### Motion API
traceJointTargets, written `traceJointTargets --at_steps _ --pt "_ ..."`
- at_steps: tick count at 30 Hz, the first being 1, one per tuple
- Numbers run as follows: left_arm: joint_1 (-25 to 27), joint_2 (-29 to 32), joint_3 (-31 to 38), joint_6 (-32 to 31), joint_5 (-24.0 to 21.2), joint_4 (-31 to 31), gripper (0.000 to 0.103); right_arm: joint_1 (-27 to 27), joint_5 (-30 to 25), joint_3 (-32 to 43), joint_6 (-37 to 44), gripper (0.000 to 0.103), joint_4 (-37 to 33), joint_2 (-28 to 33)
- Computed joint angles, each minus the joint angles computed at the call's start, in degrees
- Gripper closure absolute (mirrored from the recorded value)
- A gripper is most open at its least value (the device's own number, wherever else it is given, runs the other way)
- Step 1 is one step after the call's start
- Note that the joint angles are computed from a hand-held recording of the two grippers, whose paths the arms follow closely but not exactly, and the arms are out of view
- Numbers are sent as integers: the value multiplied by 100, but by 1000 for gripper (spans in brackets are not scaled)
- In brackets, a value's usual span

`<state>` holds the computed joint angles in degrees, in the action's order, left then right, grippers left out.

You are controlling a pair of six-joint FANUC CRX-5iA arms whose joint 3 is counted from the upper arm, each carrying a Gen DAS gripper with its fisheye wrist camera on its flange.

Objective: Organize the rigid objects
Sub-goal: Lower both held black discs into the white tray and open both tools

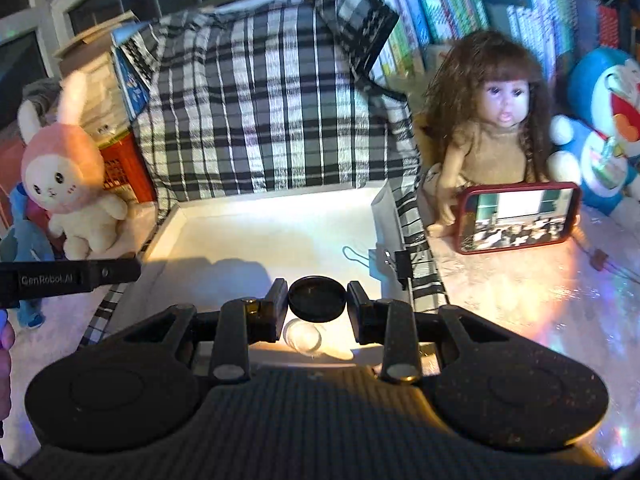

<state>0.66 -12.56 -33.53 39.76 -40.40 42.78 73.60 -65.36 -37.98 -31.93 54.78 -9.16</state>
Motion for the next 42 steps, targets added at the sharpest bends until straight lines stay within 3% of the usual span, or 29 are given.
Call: traceJointTargets --at_steps 6,14,42 --pt "-303 621 365 642 280 -634 73 -609 720 207 584 66 -384 318" --pt "-417 904 351 722 604 -879 73 -1018 1208 392 965 66 -512 761" --pt "-579 990 67 359 1240 -750 73 -1152 1239 427 1004 62 -423 1072"
